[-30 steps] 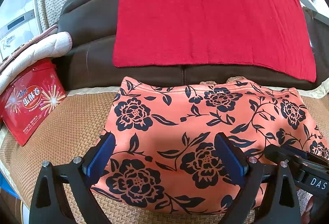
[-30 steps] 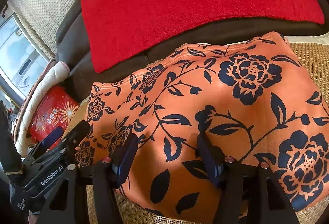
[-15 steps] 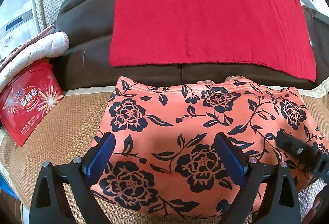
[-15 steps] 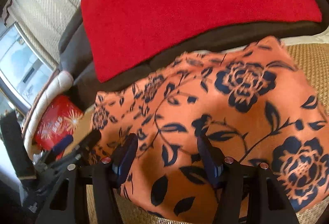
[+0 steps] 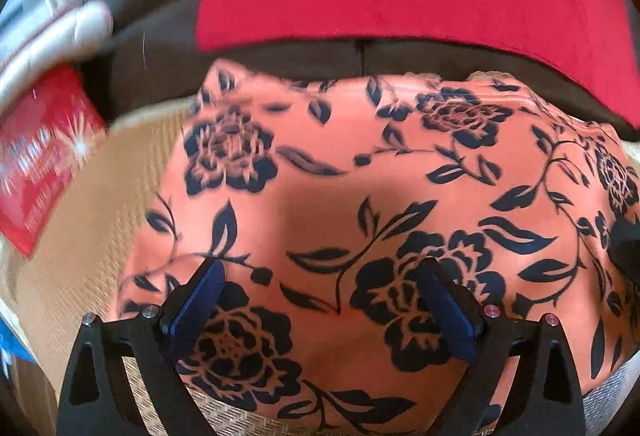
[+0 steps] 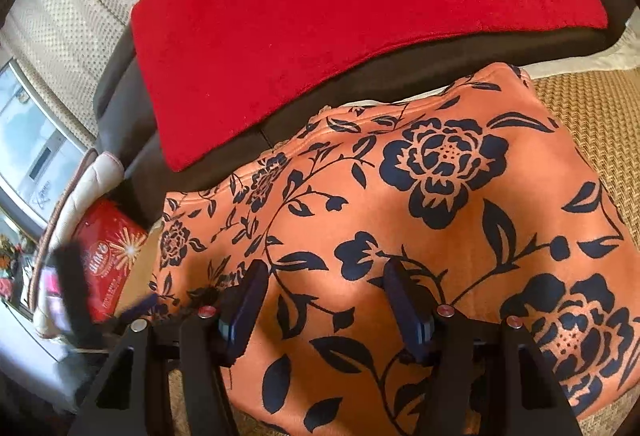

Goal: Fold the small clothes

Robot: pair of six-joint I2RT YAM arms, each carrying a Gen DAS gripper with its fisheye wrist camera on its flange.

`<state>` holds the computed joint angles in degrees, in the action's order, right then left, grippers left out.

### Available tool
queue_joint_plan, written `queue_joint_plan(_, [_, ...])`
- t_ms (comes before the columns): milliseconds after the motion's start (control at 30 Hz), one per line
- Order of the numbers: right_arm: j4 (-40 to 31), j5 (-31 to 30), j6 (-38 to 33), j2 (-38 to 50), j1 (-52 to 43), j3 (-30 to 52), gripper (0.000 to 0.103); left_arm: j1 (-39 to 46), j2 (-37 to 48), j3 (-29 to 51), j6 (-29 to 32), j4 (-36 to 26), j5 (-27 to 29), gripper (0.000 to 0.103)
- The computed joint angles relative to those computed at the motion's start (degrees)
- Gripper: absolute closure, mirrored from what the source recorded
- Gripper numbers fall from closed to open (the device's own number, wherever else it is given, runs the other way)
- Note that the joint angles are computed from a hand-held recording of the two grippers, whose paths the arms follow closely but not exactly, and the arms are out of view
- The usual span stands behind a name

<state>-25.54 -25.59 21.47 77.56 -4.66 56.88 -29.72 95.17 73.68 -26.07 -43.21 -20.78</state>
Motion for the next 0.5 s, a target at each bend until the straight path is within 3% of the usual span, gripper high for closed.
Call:
queue_joint_plan(333, [-2.3, -6.5, -0.4, -8.1, -7.8, -2.7, 0.037, 5.4, -13.0, -5.9, 0.2, -2.4, -6.5, 0.006])
queue_joint_plan(400, [-3.0, -7.5, -0.2, -9.8, -8.0, -3.5, 0.037, 10.8, -16.0, -7.2, -2.2, -4.5, -4.4, 0.006])
queue_joint_plan(500, [-2.6, -7.1, 0.6, -11.7, -6.1, -4.4, 0.037, 21.0, -20.3, -10.4, -6.9, -5.5, 5.2, 0.006])
